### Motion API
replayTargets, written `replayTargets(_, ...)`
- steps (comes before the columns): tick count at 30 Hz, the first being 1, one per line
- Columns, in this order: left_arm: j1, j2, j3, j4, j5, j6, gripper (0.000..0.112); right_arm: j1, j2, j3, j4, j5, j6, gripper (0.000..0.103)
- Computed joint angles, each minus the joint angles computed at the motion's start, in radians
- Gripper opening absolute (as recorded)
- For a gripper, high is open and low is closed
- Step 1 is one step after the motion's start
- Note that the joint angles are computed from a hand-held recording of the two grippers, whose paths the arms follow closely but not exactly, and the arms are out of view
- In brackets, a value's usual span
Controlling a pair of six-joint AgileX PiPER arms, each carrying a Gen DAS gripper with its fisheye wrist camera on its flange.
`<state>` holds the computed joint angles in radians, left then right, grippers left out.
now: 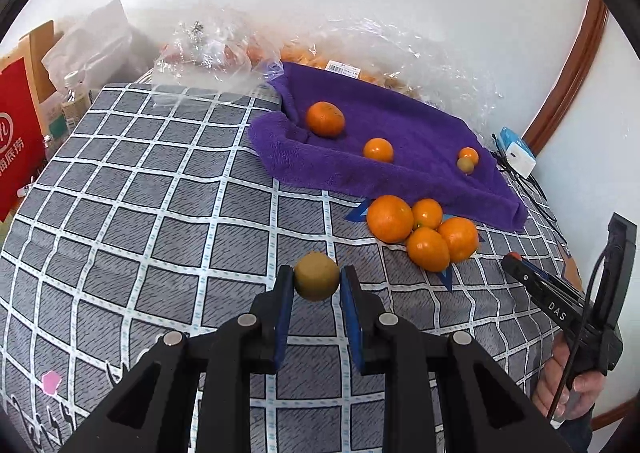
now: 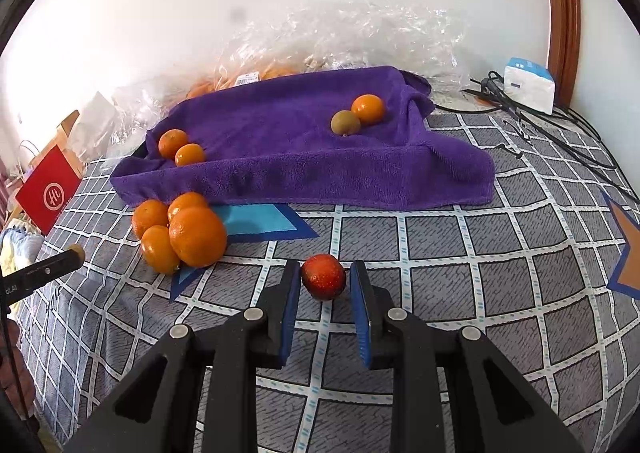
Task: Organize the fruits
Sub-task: 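Grasp the small yellow fruit with left tool while right tool grasps a small red fruit, then carry both small fruits onto the purple towel and open both tools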
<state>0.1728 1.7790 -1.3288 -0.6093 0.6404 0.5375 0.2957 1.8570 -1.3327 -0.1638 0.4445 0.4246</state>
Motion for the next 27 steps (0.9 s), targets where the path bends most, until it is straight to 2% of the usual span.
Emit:
replayTargets(6, 0.013, -0.011, -0.033, 0.036, 0.029, -0.038, 0.023, -0.005, -0.023, -0.001, 0.044, 0.025, -0.010, 0.025)
replayTargets(8, 0.019, -0.019, -0.037, 0.030, 0.031, -0.030, 0.023, 0.013, -0.045, 0.000, -0.030, 0.044, 0.055, 0.025)
replayTargets(15, 0.020, -0.021, -0.087, 0.053, 0.063, -0.047, 0.023, 0.024, -0.093, -0.056, -0.060, 0.136, 0.083, 0.025)
replayTargets(18, 0.017, -0.003, -0.138, 0.065, 0.099, -0.057, 0.023, 0.037, -0.103, -0.093, -0.109, 0.183, 0.125, 0.025)
replayTargets(27, 0.003, 0.057, -0.320, 0.096, 0.161, -0.088, 0.023, 0.043, -0.083, -0.220, -0.115, 0.265, 0.108, 0.025)
